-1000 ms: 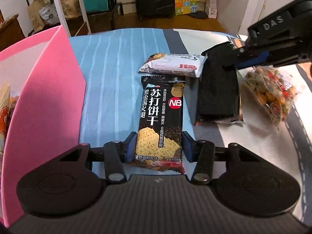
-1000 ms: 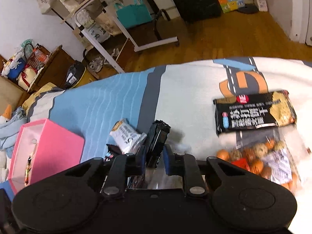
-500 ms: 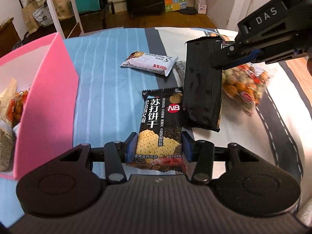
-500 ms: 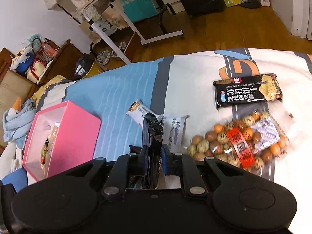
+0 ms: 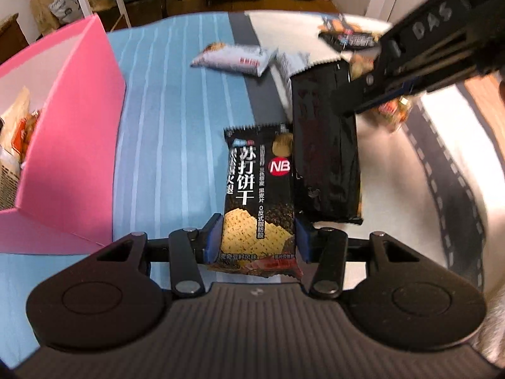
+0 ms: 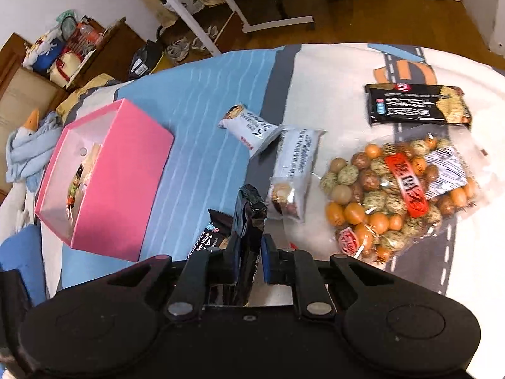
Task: Organize snacks
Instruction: 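Carry the cracker pack with the left gripper while the right carries the black bar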
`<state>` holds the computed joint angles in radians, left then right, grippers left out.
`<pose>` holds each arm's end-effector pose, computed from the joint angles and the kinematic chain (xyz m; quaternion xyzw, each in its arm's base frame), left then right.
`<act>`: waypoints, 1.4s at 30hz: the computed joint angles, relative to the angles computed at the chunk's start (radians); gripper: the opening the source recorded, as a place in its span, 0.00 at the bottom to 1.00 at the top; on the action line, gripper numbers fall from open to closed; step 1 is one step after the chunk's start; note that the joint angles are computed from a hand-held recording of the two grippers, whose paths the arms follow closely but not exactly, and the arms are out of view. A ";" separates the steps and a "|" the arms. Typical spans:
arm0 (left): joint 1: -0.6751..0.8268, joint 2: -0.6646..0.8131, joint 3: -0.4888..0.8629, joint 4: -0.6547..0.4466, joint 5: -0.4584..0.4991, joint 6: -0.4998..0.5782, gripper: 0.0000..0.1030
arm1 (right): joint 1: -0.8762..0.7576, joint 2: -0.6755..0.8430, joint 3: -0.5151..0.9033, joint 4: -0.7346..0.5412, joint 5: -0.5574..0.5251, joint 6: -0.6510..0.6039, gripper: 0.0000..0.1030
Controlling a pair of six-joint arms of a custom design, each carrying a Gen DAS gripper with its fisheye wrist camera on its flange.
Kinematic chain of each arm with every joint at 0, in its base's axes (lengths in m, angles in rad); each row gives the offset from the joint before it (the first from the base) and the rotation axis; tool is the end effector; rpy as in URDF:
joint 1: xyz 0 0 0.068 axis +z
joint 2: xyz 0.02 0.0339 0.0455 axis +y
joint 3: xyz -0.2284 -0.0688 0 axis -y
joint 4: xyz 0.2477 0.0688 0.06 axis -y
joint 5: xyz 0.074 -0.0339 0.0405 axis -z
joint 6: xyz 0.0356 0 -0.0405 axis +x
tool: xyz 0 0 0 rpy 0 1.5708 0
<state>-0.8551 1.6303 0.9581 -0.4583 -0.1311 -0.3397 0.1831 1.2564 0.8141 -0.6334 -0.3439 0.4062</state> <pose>0.2078 -0.2319 0.1353 0.2343 0.9453 -0.0697 0.2161 0.2436 0.0573 0.1843 0.0647 0.9539 0.2288 0.1828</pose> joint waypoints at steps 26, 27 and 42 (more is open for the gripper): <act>-0.036 -0.036 -0.040 -0.015 -0.025 -0.051 0.45 | 0.192 0.012 -0.108 0.160 0.138 0.207 0.17; -0.042 -0.051 -0.045 -0.024 -0.026 -0.054 0.45 | 0.197 -0.019 -0.113 0.140 0.142 0.209 0.17; -0.079 -0.313 -0.151 -0.174 -0.053 -0.108 0.45 | 0.370 -0.415 -0.247 -0.070 0.265 0.359 0.17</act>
<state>-0.9344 1.3177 0.8071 -0.6323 -0.1842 -0.4478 0.5531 0.8417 0.5669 -0.7038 -0.0794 0.7654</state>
